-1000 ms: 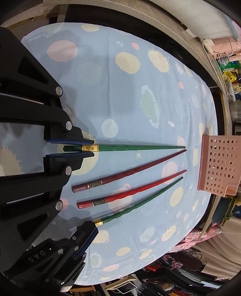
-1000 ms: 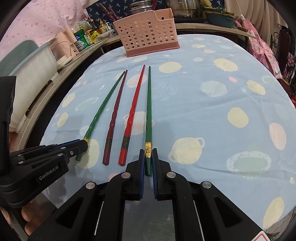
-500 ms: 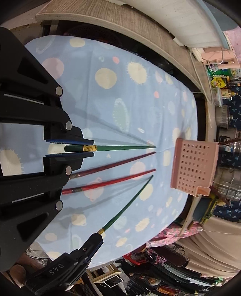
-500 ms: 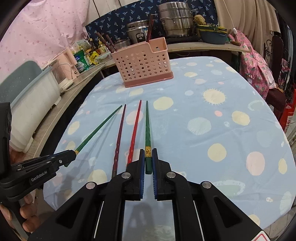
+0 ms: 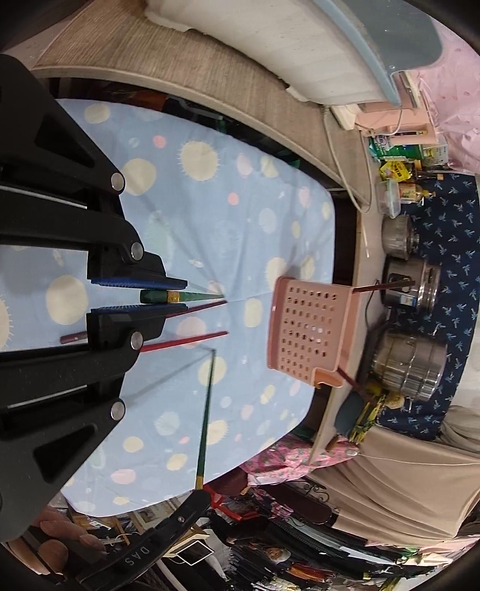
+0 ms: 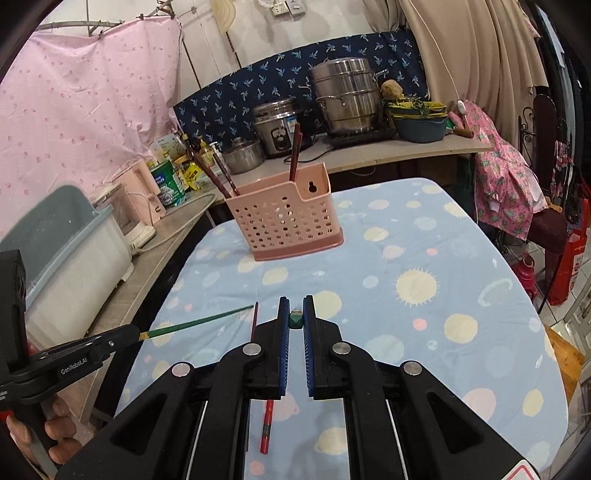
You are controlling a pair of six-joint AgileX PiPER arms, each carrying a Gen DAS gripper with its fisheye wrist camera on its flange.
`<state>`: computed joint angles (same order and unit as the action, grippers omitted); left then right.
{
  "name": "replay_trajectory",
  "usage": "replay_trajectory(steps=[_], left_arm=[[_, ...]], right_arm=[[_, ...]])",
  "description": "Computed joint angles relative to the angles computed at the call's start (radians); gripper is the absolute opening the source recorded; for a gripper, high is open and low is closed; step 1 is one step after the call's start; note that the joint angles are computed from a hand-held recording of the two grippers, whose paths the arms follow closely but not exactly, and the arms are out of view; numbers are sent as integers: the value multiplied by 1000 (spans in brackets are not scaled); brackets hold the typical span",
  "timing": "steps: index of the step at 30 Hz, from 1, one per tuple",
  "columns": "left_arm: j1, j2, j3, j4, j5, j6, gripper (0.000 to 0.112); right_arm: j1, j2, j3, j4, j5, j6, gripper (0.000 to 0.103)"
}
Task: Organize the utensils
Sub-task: 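Carry both green chopsticks up and lower them into the pink basket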
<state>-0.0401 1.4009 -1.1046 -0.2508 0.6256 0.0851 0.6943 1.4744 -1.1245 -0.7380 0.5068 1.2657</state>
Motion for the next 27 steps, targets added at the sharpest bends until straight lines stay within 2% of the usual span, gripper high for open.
replay_trajectory(steps=[16, 22, 27], left_arm=[[31, 180, -365, 26, 90, -59, 7], [36, 254, -529, 19, 141, -76, 7], [33, 340, -737, 21, 198, -106, 7]], right_arm=[[-102, 75, -210, 73, -19, -152, 7], [-161, 119, -320, 205, -51, -280, 7], [-213, 187, -474, 353, -55, -425, 7]])
